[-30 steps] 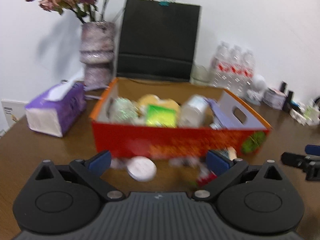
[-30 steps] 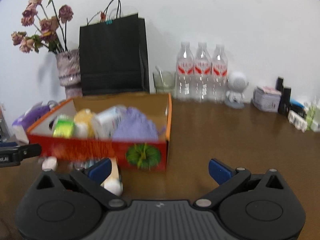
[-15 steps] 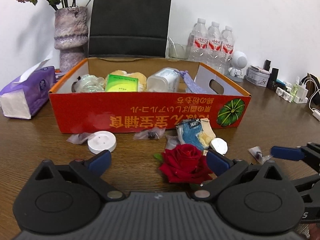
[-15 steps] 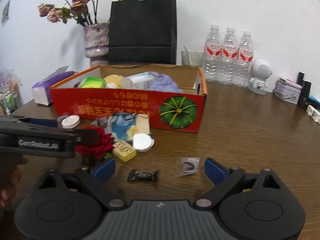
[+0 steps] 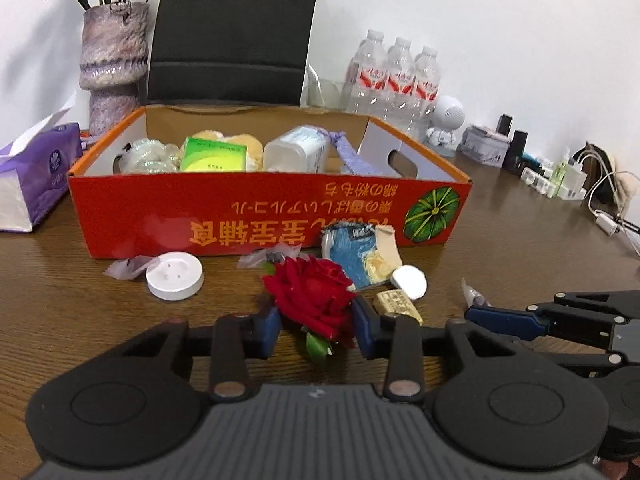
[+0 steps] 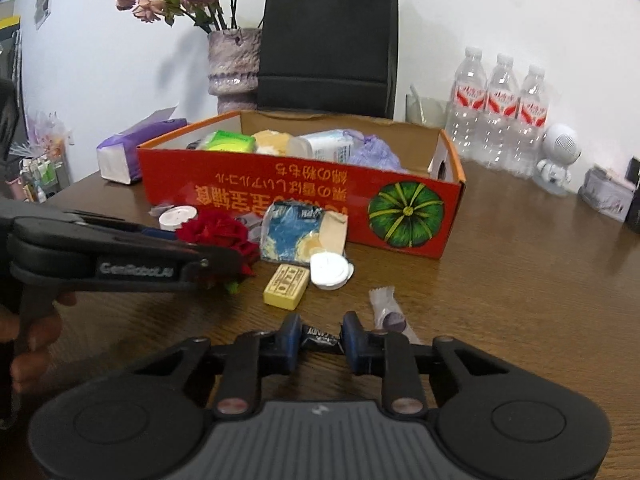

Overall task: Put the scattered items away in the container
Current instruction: 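Grasp the black wrapped candy with the right tool while the left tool grasps the red rose, then drop the candy into the box with the right tool while the left tool drops the rose in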

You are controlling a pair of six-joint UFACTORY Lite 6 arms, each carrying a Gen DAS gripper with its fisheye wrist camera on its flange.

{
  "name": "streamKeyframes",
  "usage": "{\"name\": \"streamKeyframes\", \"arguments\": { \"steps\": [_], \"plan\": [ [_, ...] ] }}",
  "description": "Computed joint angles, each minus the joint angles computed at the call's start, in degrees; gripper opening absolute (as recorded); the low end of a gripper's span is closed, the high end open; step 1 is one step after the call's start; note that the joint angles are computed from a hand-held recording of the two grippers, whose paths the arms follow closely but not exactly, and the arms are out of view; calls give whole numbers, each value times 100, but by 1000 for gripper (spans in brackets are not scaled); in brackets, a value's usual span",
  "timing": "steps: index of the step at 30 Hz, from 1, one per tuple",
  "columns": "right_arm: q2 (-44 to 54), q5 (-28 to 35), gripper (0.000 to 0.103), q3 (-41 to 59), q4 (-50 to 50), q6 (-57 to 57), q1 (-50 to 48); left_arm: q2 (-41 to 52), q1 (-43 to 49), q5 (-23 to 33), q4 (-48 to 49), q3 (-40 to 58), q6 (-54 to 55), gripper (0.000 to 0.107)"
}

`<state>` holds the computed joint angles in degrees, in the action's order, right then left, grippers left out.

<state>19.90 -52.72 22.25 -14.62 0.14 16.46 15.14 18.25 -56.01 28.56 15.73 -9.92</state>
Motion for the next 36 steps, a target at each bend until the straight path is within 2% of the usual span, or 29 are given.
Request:
{"name": "streamKeyframes", "arguments": {
  "steps": [14, 24, 31, 36],
  "plan": [
    [-101, -126, 22, -52, -228, 220, -253, -145, 133, -154, 99, -181, 70, 38],
    [-272, -32, 22, 5, 198, 417, 138, -697, 226, -105, 117, -427, 17, 38],
    [-736, 428, 22, 294, 645, 377, 585, -1384, 718, 242, 848, -297, -584, 38],
    [-937, 871, 22, 850, 990, 272, 887, -1730, 895, 515, 1217, 159, -1231, 38]
  ]
}}
